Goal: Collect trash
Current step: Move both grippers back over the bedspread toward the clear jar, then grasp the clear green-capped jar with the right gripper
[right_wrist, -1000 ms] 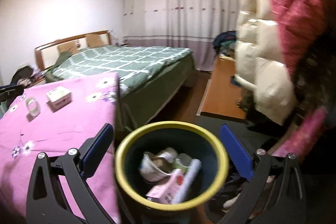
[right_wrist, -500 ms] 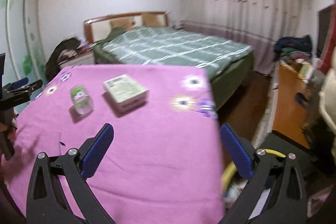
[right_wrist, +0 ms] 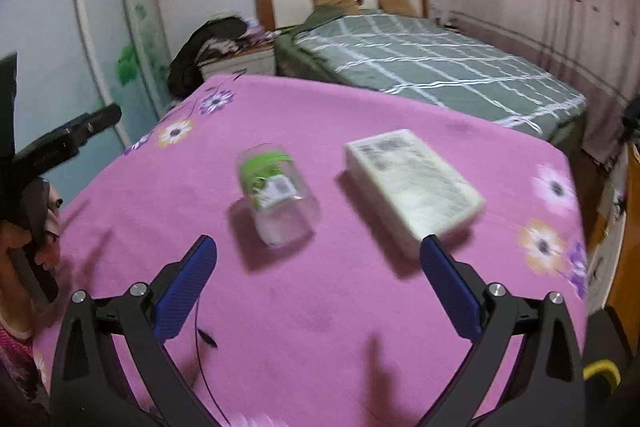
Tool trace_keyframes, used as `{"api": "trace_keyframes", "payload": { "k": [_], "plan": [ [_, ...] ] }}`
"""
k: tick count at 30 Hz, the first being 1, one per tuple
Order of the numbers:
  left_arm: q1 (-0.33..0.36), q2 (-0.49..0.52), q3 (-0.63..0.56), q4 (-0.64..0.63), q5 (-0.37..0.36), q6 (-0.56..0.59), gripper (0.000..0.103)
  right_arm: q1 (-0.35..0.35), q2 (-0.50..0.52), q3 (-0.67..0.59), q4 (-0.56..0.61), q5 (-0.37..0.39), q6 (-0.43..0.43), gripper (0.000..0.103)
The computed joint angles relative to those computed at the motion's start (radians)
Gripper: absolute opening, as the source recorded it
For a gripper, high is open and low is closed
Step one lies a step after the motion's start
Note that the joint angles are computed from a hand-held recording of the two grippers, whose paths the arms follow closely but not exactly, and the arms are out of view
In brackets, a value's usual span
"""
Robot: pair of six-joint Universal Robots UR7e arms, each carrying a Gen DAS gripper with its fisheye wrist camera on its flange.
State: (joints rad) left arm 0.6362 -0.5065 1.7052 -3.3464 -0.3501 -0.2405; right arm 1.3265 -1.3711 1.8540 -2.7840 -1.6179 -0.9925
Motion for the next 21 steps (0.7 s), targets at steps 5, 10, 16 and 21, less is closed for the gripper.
{"api": "trace_keyframes", "payload": {
  "k": [5,10,16,21],
  "plan": [
    [0.005,0.0,0.003,-0.01,-0.019,0.007,0.096,0.039,0.084,-0.051,-0.005,-0.047,-0.028,0.097],
    [0.006,0.0,0.001,-0.006,-0.044,0.007,0.096,0.051,0.15,-0.113,0.02,-0.067,-0.035,0.097],
    [0.005,0.005,-0.001,-0.001,-0.055,0.004,0.096,0.056,0.19,-0.174,0.093,-0.056,-0.017,0.097],
    [-0.001,-0.001,0.007,0.012,-0.057,-0.014,0.096,0.061,0.201,-0.188,0.11,-0.073,-0.015,0.097]
  ]
}}
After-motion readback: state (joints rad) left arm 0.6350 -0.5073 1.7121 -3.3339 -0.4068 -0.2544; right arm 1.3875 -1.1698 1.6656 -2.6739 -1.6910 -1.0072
